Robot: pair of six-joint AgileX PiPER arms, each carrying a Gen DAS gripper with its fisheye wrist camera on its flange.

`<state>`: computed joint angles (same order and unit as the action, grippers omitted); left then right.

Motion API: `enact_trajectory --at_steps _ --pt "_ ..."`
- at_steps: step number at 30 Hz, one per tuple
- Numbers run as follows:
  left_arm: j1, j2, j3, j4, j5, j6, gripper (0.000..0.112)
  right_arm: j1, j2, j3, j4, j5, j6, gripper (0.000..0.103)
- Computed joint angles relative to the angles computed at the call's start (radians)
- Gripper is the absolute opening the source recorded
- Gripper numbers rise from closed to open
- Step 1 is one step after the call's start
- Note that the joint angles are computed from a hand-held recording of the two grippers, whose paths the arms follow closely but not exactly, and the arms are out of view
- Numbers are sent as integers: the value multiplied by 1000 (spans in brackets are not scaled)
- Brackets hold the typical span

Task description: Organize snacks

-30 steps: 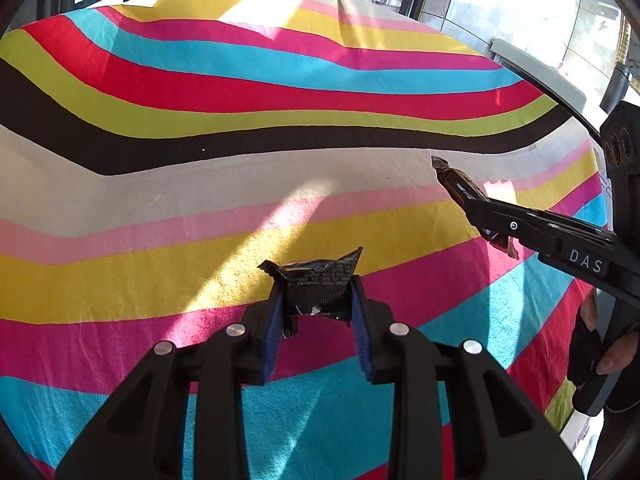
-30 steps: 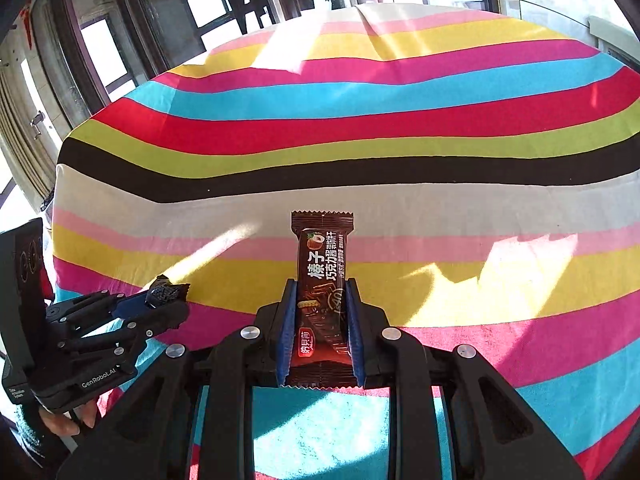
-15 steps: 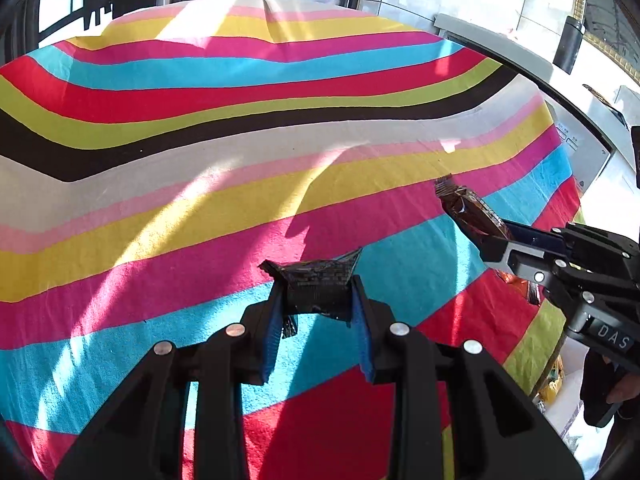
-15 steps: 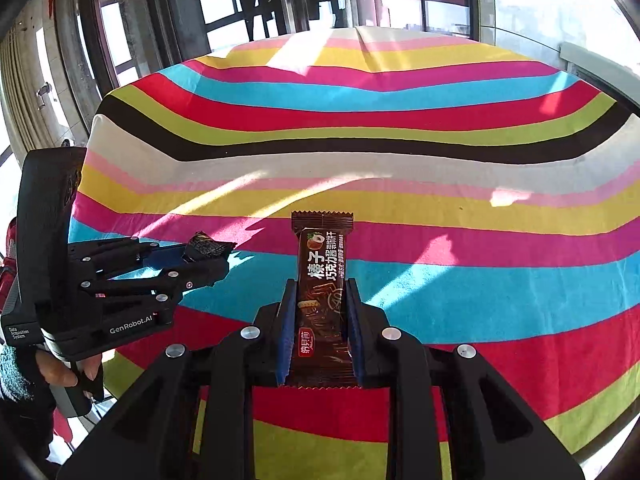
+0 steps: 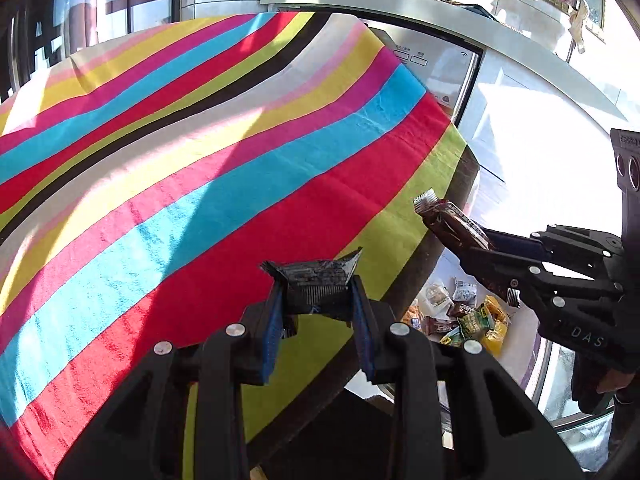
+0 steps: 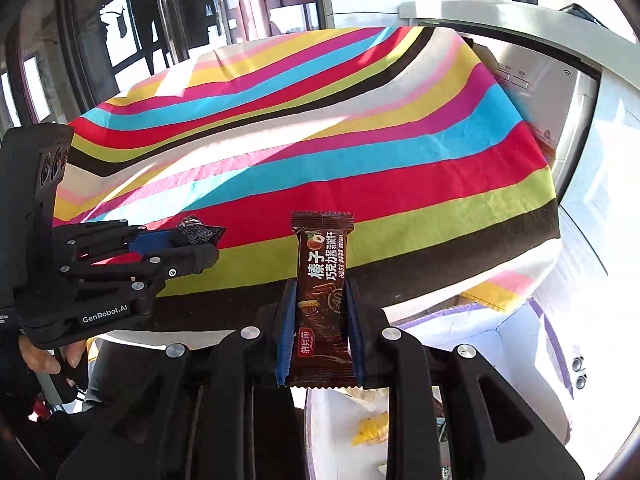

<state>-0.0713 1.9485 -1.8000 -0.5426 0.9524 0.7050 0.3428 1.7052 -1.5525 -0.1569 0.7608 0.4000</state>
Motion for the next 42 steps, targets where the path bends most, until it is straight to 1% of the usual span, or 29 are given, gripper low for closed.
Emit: enact_trajectory --at_steps 3,7,11,14,15,16,17,18,19,20,21,23,25,27,28,29,30,31,32,33,34,35,38,39,40,42 --pt "-95 -16 39 7 -14 10 31 -26 -94 145 -90 -13 104 23" --pt "-227 -9 61 31 -32 13 32 -85 -193 317 -155 -26 215 23" --pt "-332 22 61 53 -30 -18 32 -143 -254 425 -149 -48 255 23" --pt "-378 8 107 56 -62 -19 36 -164 -289 475 -139 -68 258 24" --pt "-382 1 118 48 -68 -15 37 -174 -293 481 -132 -73 252 27" --pt "-385 -14 136 39 -77 -8 43 -177 -301 488 -142 -73 264 30" --pt "-387 -30 151 23 -88 1 49 -184 -312 493 -158 -77 278 38" --pt "-384 -48 163 -3 -98 23 71 -183 -330 503 -188 -82 312 61" --pt "-377 -76 180 -27 -116 47 94 -177 -353 511 -225 -84 351 72" --pt "-371 -109 204 -52 -149 72 101 -176 -373 513 -246 -87 367 81" --pt "-362 -140 222 -88 -176 107 101 -178 -388 506 -253 -84 362 81" --pt "-343 -172 207 -125 -190 137 101 -176 -418 500 -300 -75 387 86" --pt "-327 -196 181 -138 -191 132 101 -159 -456 498 -367 -61 449 86" --pt "-318 -224 169 -141 -217 118 101 -142 -485 496 -413 -53 502 86" --pt "-323 -240 170 -95 -243 68 101 -139 -495 496 -417 -55 518 86" --pt "-336 -251 168 -8 -271 -18 101 -143 -498 496 -401 -64 517 86" --pt "-343 -259 181 42 -301 -73 101 -151 -492 491 -377 -67 509 87" --pt "-342 -260 193 53 -321 -98 101 -150 -476 483 -366 -54 512 87" --pt "-331 -246 189 24 -307 -84 101 -145 -451 473 -368 -31 526 86" --pt "-326 -219 169 16 -263 -78 101 -139 -422 463 -375 -3 546 86" --pt "-329 -188 146 45 -217 -95 101 -137 -392 462 -378 21 566 86" --pt "-336 -165 141 81 -191 -115 101 -134 -362 460 -378 45 585 86" --pt "-370 -115 203 171 -210 -154 101 -119 -261 460 -373 109 629 86" --pt "-381 -95 211 203 -210 -173 101 -120 -235 464 -361 115 632 86" --pt "-391 -76 220 229 -210 -190 101 -123 -215 475 -347 113 636 86" --pt "-405 -55 247 263 -220 -213 101 -131 -204 510 -313 76 629 86"
